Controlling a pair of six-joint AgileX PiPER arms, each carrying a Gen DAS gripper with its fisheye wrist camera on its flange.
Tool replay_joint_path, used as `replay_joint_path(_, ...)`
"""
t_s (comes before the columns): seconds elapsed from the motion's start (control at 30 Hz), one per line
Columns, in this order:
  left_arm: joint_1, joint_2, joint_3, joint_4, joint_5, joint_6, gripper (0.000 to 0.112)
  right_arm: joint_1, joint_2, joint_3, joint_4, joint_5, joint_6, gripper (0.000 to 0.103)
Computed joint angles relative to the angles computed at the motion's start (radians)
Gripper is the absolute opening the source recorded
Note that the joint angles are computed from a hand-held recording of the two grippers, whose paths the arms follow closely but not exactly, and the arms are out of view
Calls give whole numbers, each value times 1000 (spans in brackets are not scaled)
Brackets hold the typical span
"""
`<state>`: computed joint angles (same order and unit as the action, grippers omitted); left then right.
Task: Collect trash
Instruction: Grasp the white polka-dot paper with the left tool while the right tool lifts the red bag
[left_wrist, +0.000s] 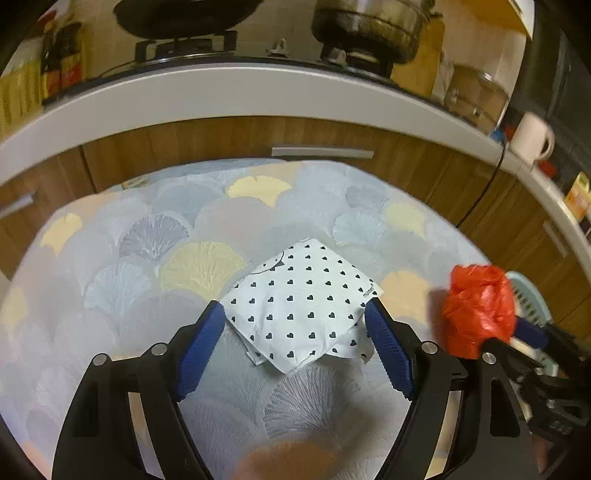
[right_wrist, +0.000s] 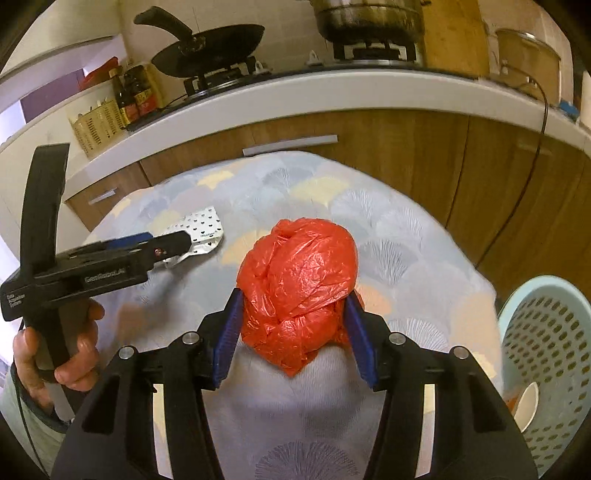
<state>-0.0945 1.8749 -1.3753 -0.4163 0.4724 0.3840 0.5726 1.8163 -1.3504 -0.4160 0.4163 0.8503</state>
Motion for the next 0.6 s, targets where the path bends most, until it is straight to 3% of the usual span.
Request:
replay_joint_path(0.2, -62, 16, -14, 281, -19, -233, 75, -16, 0, 9, 53, -29, -43, 51)
replay_joint_path(0.27, -76, 15, -8, 343, -30, -280, 68, -12, -1, 12, 38, -30, -30, 51)
replay_joint_path(0.47, -73, -10, 27, 271, -64, -196, 43, 24, 7, 2, -116, 7, 93, 51)
replay_joint_path(0.6, -59, -39, 67, 133, -92, -62, 30, 35, 1, 8, -180, 18, 156, 51)
